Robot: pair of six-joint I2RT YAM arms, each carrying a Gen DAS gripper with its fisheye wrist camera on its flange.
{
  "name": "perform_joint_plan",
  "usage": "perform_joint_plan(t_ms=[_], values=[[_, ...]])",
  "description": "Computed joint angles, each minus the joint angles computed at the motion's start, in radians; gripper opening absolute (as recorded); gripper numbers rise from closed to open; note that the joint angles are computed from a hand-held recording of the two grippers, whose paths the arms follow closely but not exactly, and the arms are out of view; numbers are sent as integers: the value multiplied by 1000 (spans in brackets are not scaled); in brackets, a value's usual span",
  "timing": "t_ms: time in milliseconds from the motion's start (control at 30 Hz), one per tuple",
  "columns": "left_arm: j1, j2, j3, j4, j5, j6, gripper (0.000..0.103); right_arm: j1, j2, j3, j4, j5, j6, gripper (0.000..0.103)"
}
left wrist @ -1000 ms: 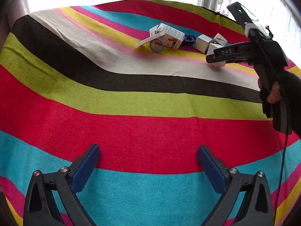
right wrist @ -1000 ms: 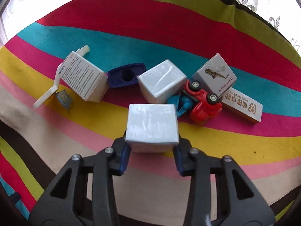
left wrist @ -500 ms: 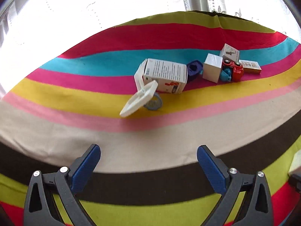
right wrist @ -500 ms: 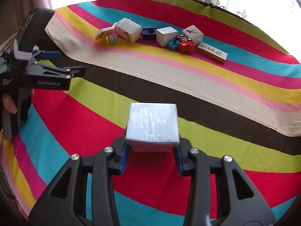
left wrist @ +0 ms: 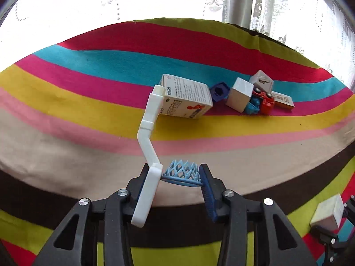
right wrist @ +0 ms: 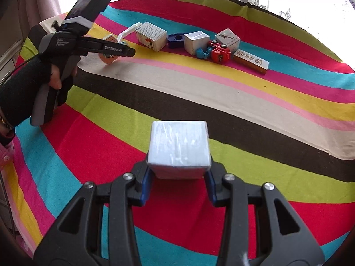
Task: Organize rigid objects
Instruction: 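Grasp the white plastic holder with blue mesh using the left gripper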
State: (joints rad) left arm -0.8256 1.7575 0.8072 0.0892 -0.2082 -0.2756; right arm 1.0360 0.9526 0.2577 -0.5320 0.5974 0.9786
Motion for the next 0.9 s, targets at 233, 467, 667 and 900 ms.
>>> perform_joint_plan(t_ms=[233, 467, 667, 900], values=[[-298, -449, -422, -28, -202, -252, 44, -2, -5, -6, 5, 0, -3, 44], [-466, -602, -523, -106, -320, -406, 44, 5, 1, -1, -5, 8, 5, 44], [-480, -604, -550, -83, -317, -436, 44, 1, -13, -9, -8, 9, 10, 44], [-447, -598, -569, -36, -259, -415, 46, 18, -15, -10, -27, 19, 44, 44]])
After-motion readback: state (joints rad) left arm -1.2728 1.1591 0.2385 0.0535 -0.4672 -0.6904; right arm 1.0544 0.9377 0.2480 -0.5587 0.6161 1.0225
